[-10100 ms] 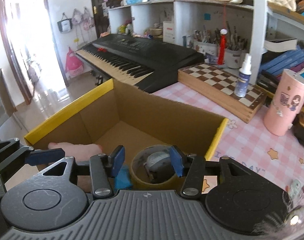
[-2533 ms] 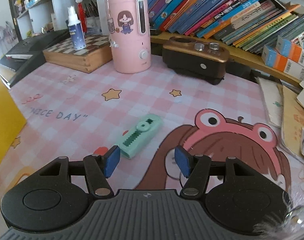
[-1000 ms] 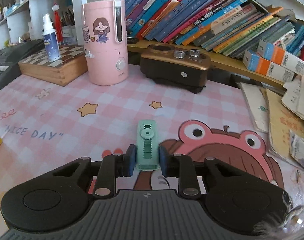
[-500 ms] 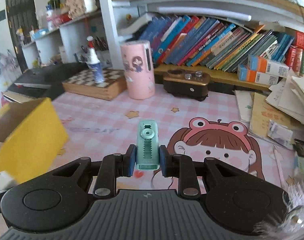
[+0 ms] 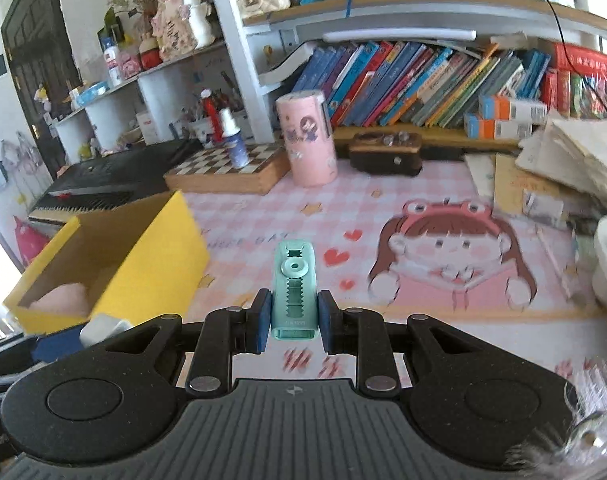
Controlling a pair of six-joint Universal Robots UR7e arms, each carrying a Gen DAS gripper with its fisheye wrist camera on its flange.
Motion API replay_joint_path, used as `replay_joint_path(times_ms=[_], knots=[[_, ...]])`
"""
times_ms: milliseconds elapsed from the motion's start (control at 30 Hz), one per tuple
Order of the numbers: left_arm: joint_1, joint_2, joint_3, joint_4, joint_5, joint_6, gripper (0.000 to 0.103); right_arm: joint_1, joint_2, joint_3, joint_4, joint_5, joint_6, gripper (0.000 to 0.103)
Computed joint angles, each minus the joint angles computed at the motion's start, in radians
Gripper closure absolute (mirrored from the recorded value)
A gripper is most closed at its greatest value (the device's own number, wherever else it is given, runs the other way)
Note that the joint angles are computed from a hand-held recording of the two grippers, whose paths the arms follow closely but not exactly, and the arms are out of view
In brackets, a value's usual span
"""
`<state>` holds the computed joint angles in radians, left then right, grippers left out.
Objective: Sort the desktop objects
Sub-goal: 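Carry the white charger and staple remover over the yellow box with both tools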
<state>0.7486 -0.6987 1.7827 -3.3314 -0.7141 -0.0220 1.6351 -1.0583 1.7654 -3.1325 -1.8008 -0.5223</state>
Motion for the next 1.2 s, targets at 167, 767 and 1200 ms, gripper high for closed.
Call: replay_joint_path(times_ms=[167,767,1200], knots=[[0.001,-0.076,0.093,0.007,-0.009,-0.041,0.06,0.036,-0.014,0.09,-0.055,-0.035,0.002,0.08],[-0.036,-0.312,0.366,0.171,0.096,-0.23,0.06,0.156,-0.013,0.293,-0.081,-0.139,0.07,0.08],[-0.045,-0.39,0.44,0.209,0.158,-0.317,0.06,0.198,0.025,0.277,-0.017,-0.111,0.047,0.08]])
